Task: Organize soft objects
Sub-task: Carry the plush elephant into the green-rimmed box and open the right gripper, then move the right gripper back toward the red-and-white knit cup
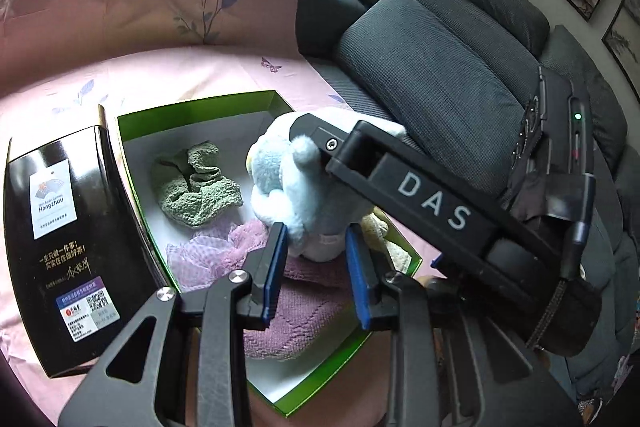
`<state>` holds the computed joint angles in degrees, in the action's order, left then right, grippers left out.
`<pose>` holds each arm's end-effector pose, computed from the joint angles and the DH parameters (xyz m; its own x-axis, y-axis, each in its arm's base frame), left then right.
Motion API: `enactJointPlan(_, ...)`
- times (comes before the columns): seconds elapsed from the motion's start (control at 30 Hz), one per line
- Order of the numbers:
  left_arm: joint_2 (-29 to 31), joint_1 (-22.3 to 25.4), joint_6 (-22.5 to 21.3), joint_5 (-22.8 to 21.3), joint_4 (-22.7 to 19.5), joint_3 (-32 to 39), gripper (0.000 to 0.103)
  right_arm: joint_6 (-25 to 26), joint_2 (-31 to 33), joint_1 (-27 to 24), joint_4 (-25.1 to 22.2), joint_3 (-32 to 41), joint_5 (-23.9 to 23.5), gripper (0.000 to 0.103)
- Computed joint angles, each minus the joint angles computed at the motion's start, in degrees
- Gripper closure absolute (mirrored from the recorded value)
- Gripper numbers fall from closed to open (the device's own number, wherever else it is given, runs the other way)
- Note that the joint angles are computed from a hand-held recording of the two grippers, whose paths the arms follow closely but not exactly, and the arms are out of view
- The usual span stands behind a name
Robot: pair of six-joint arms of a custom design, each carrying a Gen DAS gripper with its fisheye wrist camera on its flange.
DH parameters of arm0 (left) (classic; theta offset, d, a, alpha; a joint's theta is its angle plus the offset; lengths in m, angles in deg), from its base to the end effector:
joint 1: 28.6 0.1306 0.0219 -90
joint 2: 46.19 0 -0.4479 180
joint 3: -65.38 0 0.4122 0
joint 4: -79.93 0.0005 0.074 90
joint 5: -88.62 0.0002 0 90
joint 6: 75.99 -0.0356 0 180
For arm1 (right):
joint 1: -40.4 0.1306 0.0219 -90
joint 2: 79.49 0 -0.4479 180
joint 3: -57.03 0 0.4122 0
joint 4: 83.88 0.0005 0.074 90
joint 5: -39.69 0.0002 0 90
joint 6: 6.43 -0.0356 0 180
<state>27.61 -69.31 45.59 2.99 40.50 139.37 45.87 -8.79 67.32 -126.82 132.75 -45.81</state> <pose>0.2964 -0.2593 0.4927 -0.7725 -0.0242 -0.6346 0.3410 0.8272 -0.4467 0.3321 0.1649 0.5220 -0.6758 0.3406 -0.6537 0.0216 0.8956 0.4443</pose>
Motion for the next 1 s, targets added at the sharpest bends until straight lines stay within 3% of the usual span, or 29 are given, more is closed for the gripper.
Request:
enactJointPlan(0.1, -1.77, -0.89, 0.11, -1.76, -1.48, 0.17, 0.073, 0.05, -0.64, 0.45, -0.45, 0.21, 2.91, 0.023)
enactJointPlan(0.2, -4.17, -1.40, 0.28, -2.59, -3.27, 0.06, 0.066, 0.13, -1.67, 0.46, 0.38, -0.12, 3.07, 0.022)
enactJointPlan(0.4, -10.22, -3.20, -0.55, -9.01, -6.49, -1.39, 0.053, -0.27, -2.66, 2.13, -0.72, 0.43, 6.28, 0.021)
enactJointPlan(0.6, -18.04, -4.06, 0.74, -15.76, -9.51, -5.52, 0.030, 2.52, -3.39, 6.30, -1.64, 2.02, 9.00, 0.021)
enactJointPlan(0.63, -19.86, -3.78, 1.21, -16.61, -9.68, -6.78, 0.025, 3.34, -3.41, 7.28, -1.72, 2.34, 9.37, 0.017)
enactJointPlan(0.73, -24.49, -1.07, 3.96, -18.93, -12.04, -9.98, 0.023, 5.50, -3.25, 10.60, -1.34, 3.42, 10.61, 0.014)
enactJointPlan(0.9, -29.92, 5.65, 11.19, -25.81, -20.55, -13.09, 0.024, 7.91, -1.35, 17.08, -0.87, 5.97, 13.01, 0.013)
enactJointPlan(1.0, -34.38, 14.25, 9.64, -22.60, -20.14, -15.99, 0.024, 10.38, 1.10, 21.72, -2.10, 8.08, 16.53, 0.012)
